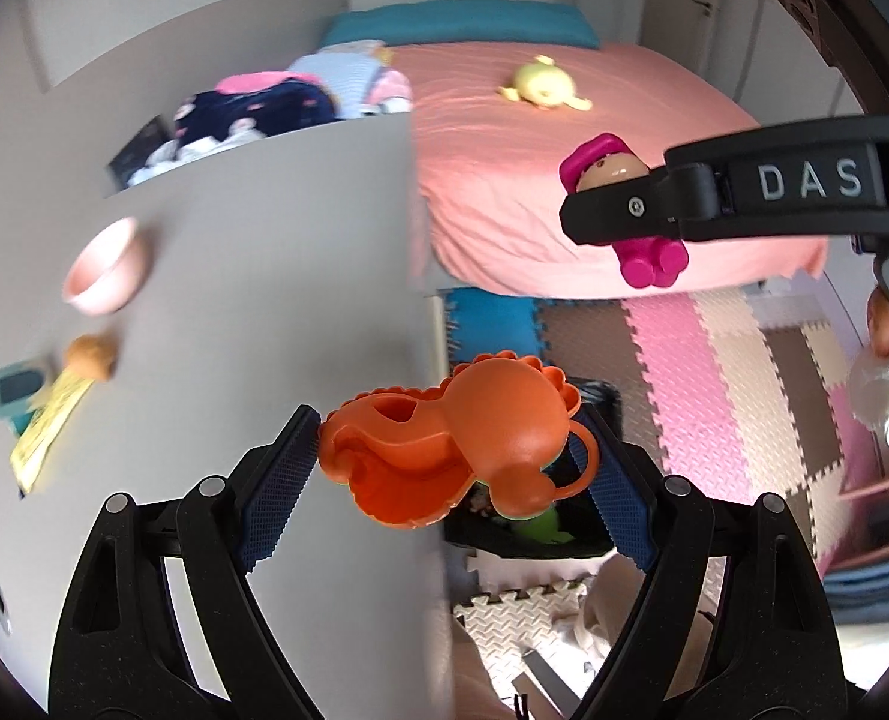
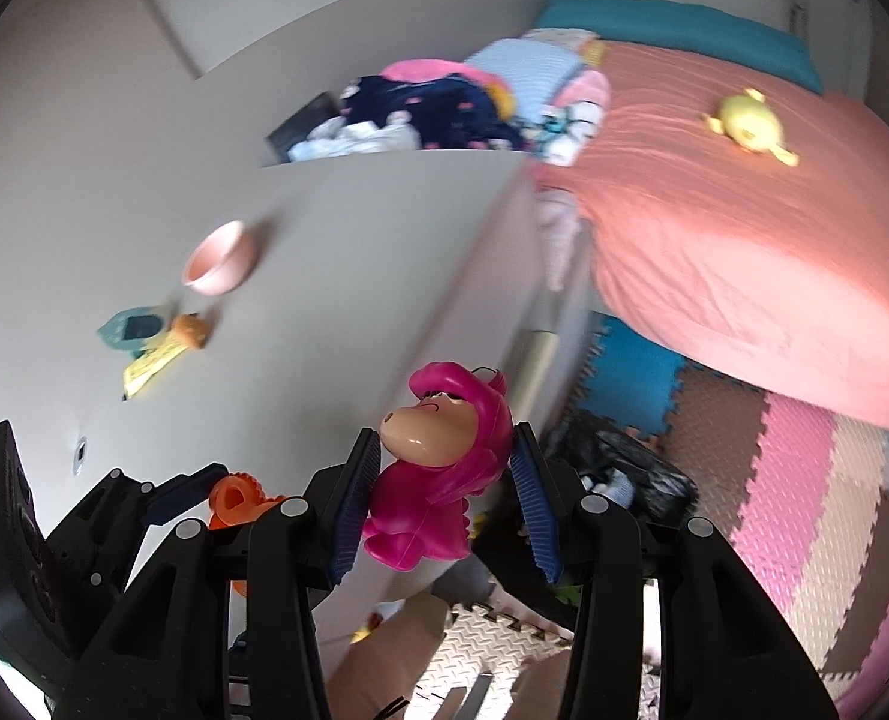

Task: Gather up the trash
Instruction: 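Carry the orange toy and pink doll to the trash bag and release both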

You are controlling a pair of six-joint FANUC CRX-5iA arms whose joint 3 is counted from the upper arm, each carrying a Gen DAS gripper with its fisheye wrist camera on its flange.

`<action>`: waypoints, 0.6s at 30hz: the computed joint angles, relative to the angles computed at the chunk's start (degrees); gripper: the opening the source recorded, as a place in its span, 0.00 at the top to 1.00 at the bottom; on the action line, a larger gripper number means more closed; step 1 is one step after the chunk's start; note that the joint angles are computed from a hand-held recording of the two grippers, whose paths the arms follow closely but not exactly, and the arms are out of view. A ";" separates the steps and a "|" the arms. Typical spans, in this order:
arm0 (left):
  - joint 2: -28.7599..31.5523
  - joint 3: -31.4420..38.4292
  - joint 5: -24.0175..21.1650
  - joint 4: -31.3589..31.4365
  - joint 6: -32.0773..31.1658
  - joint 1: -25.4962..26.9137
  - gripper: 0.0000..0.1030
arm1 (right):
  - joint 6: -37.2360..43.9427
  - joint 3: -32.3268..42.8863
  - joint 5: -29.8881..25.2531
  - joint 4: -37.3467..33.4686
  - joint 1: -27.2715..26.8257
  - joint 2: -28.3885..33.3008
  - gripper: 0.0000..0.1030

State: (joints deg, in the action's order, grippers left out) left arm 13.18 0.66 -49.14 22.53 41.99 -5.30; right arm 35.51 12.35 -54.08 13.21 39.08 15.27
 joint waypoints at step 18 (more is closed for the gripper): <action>5.53 4.99 -5.29 -2.57 1.14 -6.93 0.13 | -3.98 -10.41 -1.23 -1.02 -4.50 -5.95 0.33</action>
